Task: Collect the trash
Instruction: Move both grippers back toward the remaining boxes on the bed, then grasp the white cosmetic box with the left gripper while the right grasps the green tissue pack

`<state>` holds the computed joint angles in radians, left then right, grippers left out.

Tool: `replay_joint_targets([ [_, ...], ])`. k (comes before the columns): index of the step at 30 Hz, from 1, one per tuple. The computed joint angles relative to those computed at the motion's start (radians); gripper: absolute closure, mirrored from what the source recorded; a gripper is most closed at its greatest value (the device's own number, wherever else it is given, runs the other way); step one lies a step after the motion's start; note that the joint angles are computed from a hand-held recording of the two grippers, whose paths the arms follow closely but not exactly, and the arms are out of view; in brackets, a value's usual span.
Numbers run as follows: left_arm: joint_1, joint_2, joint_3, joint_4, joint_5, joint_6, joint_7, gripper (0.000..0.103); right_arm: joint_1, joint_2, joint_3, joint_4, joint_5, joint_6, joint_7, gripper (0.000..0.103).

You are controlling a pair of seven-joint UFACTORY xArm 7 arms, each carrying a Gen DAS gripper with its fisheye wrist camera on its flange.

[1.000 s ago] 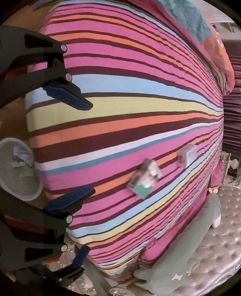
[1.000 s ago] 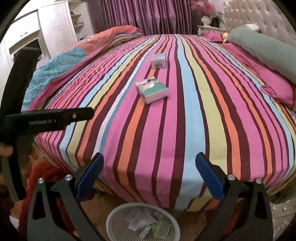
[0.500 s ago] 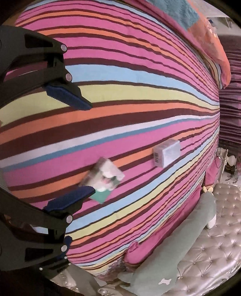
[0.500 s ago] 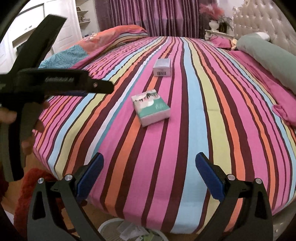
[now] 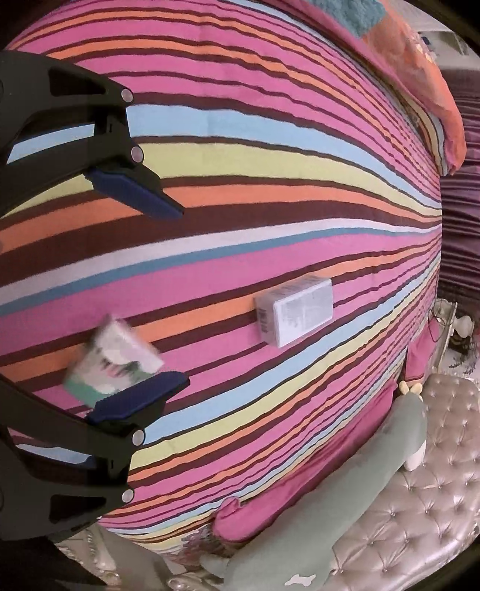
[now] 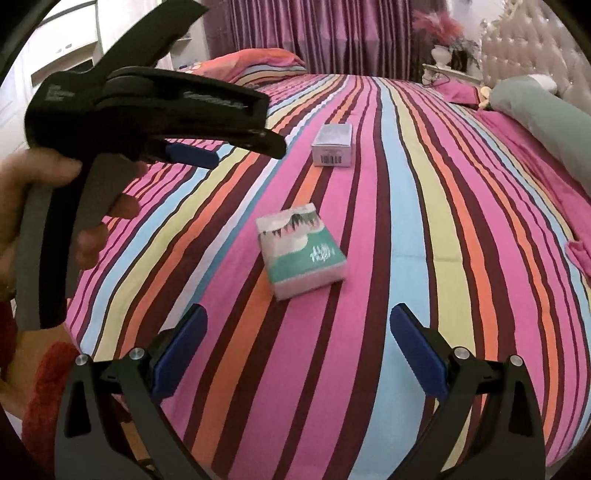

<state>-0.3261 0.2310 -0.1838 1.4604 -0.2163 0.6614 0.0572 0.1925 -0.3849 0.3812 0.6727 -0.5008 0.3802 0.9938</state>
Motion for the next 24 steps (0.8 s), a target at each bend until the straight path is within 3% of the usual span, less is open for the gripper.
replay_joint_targets([
  [12,-0.052,0.219,0.012,0.295,0.098,0.094,-0.06,0.021,-0.016,0.062,-0.042,0.023,-0.013,-0.044,-0.048,0.008],
  [24,-0.114,0.462,0.041,0.659,0.139,0.253,-0.141,0.021,-0.013,0.145,-0.079,0.07,-0.01,-0.103,-0.108,0.008],
])
